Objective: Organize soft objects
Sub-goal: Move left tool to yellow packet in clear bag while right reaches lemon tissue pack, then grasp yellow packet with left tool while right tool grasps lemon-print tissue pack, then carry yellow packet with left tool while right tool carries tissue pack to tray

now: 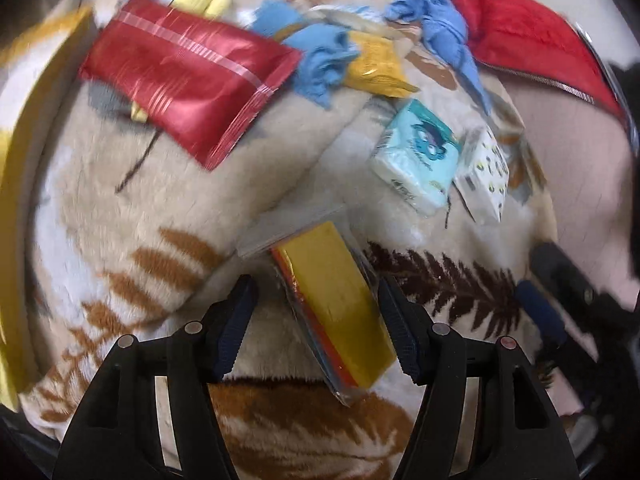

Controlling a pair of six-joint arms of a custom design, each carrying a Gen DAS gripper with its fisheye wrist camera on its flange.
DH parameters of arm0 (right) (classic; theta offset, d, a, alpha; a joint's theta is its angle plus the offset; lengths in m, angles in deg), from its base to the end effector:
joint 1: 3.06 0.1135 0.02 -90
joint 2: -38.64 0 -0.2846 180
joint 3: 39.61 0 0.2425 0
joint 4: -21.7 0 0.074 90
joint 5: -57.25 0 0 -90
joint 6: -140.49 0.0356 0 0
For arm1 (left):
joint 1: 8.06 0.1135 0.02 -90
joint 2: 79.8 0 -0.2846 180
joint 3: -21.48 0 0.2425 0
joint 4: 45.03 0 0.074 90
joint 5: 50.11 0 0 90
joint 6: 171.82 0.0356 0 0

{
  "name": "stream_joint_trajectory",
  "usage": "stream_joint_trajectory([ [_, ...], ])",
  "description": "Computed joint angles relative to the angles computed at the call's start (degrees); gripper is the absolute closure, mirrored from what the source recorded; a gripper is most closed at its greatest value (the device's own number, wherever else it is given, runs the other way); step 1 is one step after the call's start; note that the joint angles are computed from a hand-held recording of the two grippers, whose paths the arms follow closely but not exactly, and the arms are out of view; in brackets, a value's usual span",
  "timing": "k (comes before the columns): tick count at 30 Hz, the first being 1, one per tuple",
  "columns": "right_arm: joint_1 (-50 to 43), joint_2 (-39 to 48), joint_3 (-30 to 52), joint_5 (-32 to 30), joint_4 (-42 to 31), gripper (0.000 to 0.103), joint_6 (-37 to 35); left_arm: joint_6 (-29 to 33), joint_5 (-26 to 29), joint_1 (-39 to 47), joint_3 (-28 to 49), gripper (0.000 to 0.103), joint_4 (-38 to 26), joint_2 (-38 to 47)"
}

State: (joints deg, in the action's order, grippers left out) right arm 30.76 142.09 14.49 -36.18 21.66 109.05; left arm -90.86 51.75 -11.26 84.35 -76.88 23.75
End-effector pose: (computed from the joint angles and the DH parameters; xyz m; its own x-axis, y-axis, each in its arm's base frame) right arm 0.2609 0.1774 0.1232 -0.8306 0.4687 -0.3008 0.2314 0.7818 0.5790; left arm 0.3024 -0.0242 0.1283 -0.9588 -0.1004 -0.2657 -0.0349 0.9700 -0.2408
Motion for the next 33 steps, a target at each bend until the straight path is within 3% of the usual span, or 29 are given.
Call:
stream_joint_trajectory([
  [4,-1.6,2.3,2.6,-0.6,0.1,0.036,-0.2,2.3,0.8,0.9,-1.4,0.042,2.1,-0.1],
  [6,-2.5,3.8,4.9,-0.7,-1.0,0.037,-0.6,4.5,0.8,1.7,-2.1,0.057,2.4,-0.9],
  [8,-3.4,5.8,8.0,-1.2,-2.6,0.036,-0.9,7.1,2.3,3.7,-3.1,0.063,2.0,-1.9],
  [13,-4.3,11.2,17.8,2.5,-11.3,0.036,-2.0,10.2,11.7,10.9,-3.0,0.068,-0.8,-3.1],
  [17,-5.0,16.2,23.4,1.6,-16.6,0.038,-2.4,11.4,17.5,15.1,-3.7,0.068,-0.3,-4.9],
  [19,-4.3,15.9,23.1,2.8,-17.3,0.046,-2.1,11.0,18.1,15.5,-4.1,0.068,0.4,-5.4],
  [22,-3.1,14.1,21.8,4.6,-18.3,0.051,-2.3,10.7,19.8,16.2,-4.4,0.068,0.4,-5.7],
  [28,1.2,6.3,15.2,7.4,-12.9,0.052,-2.4,11.9,22.0,18.1,-4.5,0.068,-0.7,-7.9],
  [33,7.5,0.1,12.7,7.1,-7.1,0.052,-3.5,15.2,24.8,24.3,-2.3,0.068,-6.1,-11.3],
])
